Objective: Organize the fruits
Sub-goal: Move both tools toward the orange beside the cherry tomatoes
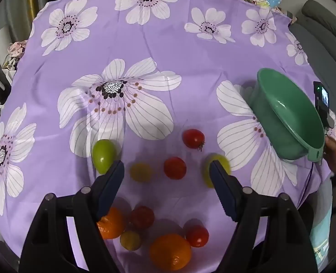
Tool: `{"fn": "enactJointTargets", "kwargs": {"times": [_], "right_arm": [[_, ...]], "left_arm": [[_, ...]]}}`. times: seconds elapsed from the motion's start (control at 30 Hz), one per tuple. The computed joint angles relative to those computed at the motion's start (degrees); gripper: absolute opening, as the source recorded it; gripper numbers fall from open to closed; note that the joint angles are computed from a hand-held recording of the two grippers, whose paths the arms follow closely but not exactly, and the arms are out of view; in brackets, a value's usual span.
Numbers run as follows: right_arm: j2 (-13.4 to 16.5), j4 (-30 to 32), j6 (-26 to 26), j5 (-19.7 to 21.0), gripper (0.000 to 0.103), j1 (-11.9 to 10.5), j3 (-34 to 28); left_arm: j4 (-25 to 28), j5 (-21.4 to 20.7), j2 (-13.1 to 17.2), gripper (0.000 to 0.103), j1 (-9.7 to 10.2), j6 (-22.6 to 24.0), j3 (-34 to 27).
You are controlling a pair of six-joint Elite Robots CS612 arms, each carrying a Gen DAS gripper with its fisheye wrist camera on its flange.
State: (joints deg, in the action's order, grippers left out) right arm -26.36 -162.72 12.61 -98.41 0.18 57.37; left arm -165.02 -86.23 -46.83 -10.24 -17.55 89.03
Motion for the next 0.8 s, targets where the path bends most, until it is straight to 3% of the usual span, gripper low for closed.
{"fn": "enactJointTargets", "kwargs": {"times": [0.1, 0.17, 0.33, 0.43, 0.53, 0.57, 0.67, 0.73, 0.8], "right_arm": [[-0.01, 0.09, 0.04, 0.07, 0.103, -0.01, -0.01], [-0.02, -0.16, 0.13, 0.39, 0.103, -0.06, 0.06], [-0.55, 0.58, -0.09, 0.9, 0.103, -0.38, 0.62], [-2.34, -2.73, 3.3, -6.1, 0.103, 0.19, 3.79], [-5.42, -12.78, 2.9, -19.21, 0.103, 1.14, 10.17], [-6.23, -15.81, 1.84, -21.32, 0.103, 1.43, 11.8], [-9.38, -24.06, -2.17, -17.66, 0.103, 1.67, 17.22], [-11.46, -28.04, -4.57, -12.14, 0.103, 1.96, 20.53], [-12.87, -30.12, -6.53, -3.3, 0.103, 1.89, 22.38]], "left_arm": [[-1.41, 1.25, 0.39, 0.078, -0.08, -0.45, -0.04], [-5.36, 2.43, 0.18, 0.078, -0.13, 0.03, 1.86], [-3.52, 7.02, -0.95, 0.078, -1.0, 0.3, 2.53], [-2.24, 9.2, -0.92, 0.077, -1.3, 0.4, 1.68], [-3.57, 8.98, -1.16, 0.077, -1.31, 0.36, 2.15], [-3.89, 8.79, -1.19, 0.077, -1.35, 0.29, 2.23], [-5.01, 8.18, -1.15, 0.078, -1.39, -0.26, 2.47], [-5.64, 7.76, -1.34, 0.078, -1.43, -0.53, 2.89], [-6.12, 7.97, -1.63, 0.078, -1.57, -0.32, 3.41]]}}
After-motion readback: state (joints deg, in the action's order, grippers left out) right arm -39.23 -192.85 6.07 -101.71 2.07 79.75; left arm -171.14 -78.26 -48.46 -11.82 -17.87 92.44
